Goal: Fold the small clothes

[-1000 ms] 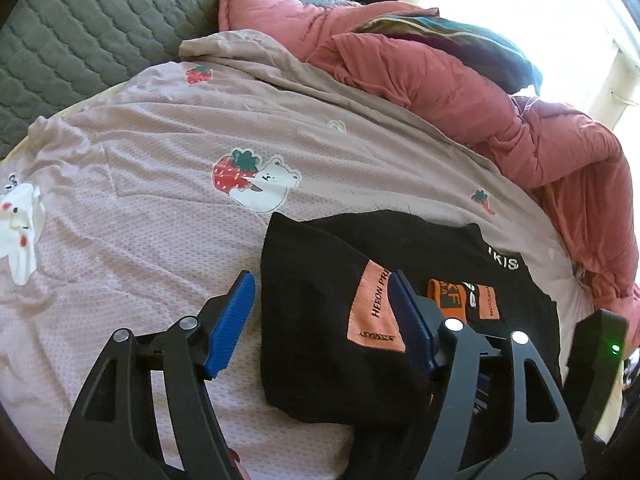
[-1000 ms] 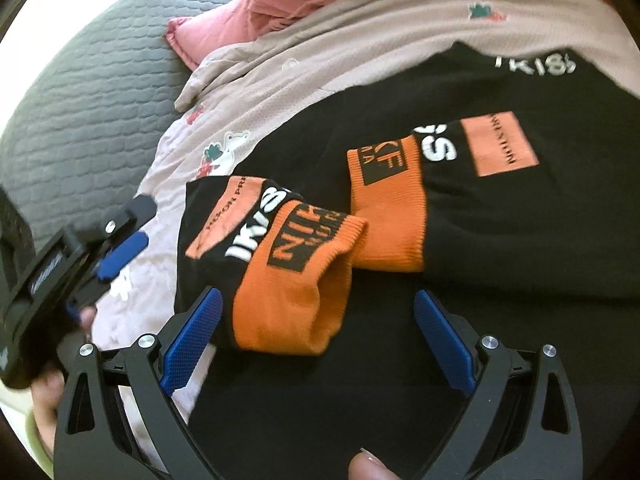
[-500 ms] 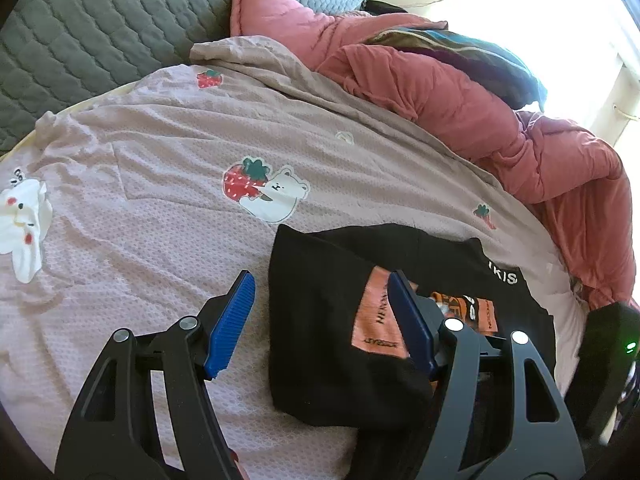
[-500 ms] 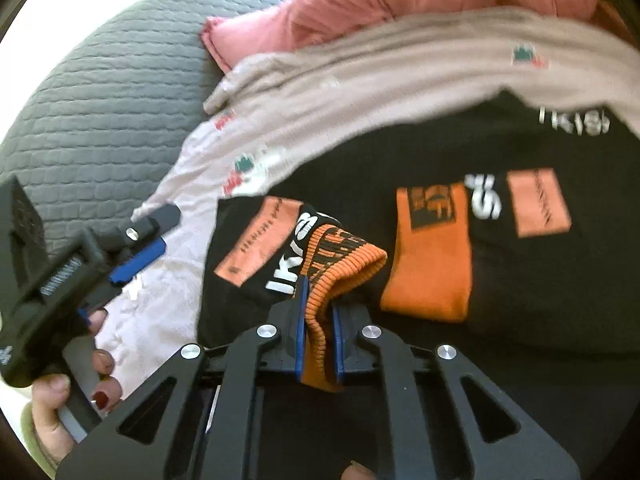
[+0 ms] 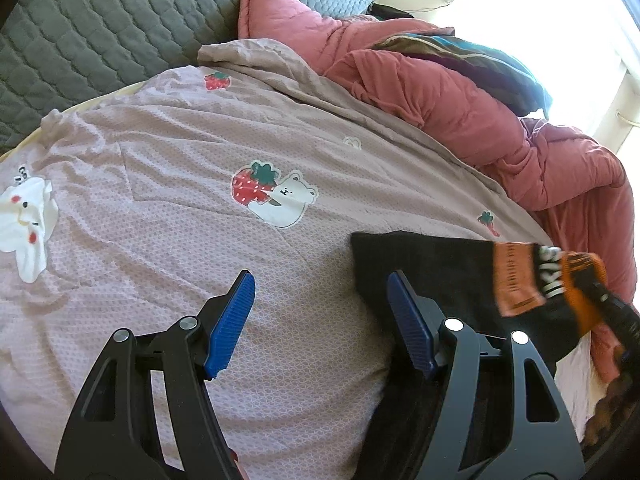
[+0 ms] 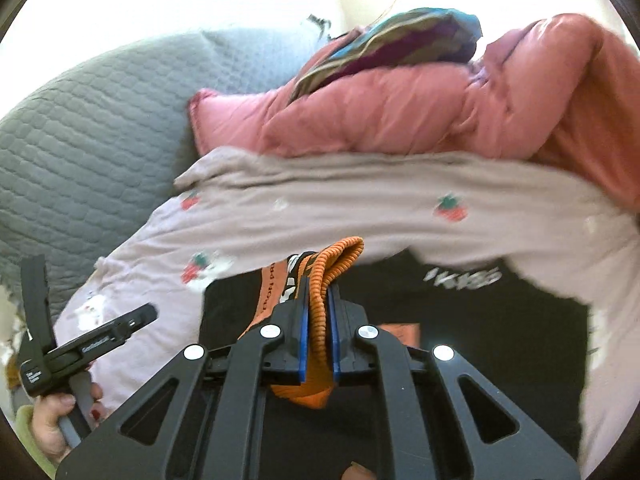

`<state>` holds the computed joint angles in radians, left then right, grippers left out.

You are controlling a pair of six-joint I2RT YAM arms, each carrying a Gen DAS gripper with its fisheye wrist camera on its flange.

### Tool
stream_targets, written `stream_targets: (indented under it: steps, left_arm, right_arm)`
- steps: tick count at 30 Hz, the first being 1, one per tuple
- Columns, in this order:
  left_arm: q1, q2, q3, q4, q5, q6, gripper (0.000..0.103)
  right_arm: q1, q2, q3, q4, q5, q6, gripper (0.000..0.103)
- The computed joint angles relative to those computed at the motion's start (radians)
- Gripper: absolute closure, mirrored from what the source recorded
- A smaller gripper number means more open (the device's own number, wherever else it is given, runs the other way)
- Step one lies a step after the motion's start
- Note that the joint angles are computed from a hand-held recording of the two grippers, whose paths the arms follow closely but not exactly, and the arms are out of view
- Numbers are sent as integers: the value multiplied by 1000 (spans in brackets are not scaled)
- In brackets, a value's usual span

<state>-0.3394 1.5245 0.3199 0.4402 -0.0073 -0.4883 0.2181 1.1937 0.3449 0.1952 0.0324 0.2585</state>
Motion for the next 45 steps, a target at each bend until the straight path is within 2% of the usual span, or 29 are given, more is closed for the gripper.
stream_targets:
  steps: [4, 9, 19, 27, 32, 35, 40, 45]
  left_arm:
    - [-16, -4, -2, 3, -14, 8, 42]
    - [-42, 7, 3, 10, -30, 16, 42]
    - [-140, 29, 30, 9, -91, 55, 42]
    - [-285, 123, 192, -138, -168, 49, 42]
    - [-367, 273, 349, -181, -134, 3, 44]
    - [-380, 385, 418, -146, -71, -12, 45]
    - [-370, 507, 477, -142, -28, 29, 45]
    - [-359, 548, 489, -150, -11, 28, 45]
  right_arm:
    - [-142, -106, -34, -59, -45, -49, 96]
    - [-272, -154, -73, -71, -69, -85, 96]
    - [-514, -150, -140, -33, -169, -178, 96]
    - [-640, -59, -150, 25, -238, -213, 96]
    - [-687, -19, -155, 53, -268, -230, 96]
    - [-695, 7, -157, 67, -269, -248, 96]
    - [-684, 53, -167, 126, -233, -277, 96]
    - [-702, 127, -176, 199, -216, -278, 96]
